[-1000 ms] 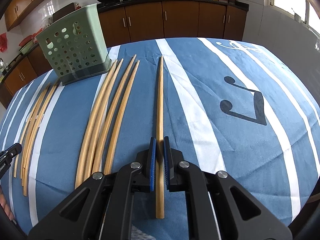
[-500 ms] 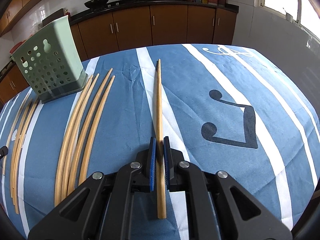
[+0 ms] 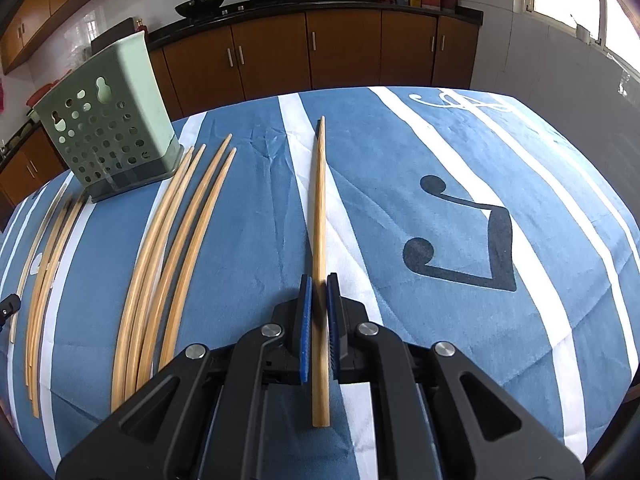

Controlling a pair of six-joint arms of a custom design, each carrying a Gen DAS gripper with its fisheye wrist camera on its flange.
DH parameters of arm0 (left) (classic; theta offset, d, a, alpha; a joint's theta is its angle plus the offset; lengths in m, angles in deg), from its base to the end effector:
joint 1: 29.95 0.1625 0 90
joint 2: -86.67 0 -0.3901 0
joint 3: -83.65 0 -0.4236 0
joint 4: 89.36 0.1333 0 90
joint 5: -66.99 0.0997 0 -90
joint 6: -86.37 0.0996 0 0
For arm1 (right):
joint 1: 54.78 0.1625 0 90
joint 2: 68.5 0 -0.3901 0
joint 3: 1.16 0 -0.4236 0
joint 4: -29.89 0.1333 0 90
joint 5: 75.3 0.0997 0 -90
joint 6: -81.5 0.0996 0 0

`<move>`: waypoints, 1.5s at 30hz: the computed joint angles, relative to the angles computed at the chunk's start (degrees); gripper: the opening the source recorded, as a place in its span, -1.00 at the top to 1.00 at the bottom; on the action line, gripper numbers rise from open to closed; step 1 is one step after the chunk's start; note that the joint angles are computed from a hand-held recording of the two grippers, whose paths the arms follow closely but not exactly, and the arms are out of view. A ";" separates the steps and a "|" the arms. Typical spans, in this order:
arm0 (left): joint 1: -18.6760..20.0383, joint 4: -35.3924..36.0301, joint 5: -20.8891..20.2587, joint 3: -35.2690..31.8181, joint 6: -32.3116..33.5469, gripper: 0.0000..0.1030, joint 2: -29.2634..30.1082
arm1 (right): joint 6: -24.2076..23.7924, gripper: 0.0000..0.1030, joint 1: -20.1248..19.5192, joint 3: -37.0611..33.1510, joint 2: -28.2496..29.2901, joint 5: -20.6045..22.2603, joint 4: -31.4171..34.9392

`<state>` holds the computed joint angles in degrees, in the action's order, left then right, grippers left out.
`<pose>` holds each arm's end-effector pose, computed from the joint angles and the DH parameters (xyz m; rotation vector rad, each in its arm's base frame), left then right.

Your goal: Organize utensils

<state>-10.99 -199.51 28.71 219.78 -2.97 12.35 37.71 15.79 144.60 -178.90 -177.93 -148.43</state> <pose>-0.2519 -0.3102 0.0524 0.0494 2.1784 -0.8846 -0.0103 -0.3644 0.3040 0.3680 -2.3173 0.8580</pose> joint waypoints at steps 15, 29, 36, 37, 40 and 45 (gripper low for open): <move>-7.04 14.81 3.86 -1.90 -9.32 0.85 -6.54 | -1.20 0.84 0.72 1.59 -11.44 8.80 3.53; -7.40 14.32 3.39 -1.40 -9.46 0.85 -7.01 | -3.75 0.40 -2.22 -0.03 -5.22 -0.85 8.26; -7.90 15.30 4.10 -1.91 -10.02 0.85 -6.78 | -5.38 0.86 -2.56 0.96 -6.80 1.71 8.25; -8.05 15.57 4.24 -2.04 -10.16 0.85 -6.77 | -5.00 0.86 -2.58 0.89 -7.55 2.50 8.70; -8.67 17.30 4.86 -2.55 -10.90 0.85 -7.07 | -4.25 0.86 -2.54 0.50 -10.60 5.64 10.70; -9.85 21.16 6.69 -3.74 -13.28 0.85 -7.76 | -2.87 0.86 -1.59 -0.35 -14.65 10.14 12.05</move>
<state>-20.84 -178.36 35.40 216.04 -16.25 4.59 34.84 14.20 144.25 -193.55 -167.79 -136.38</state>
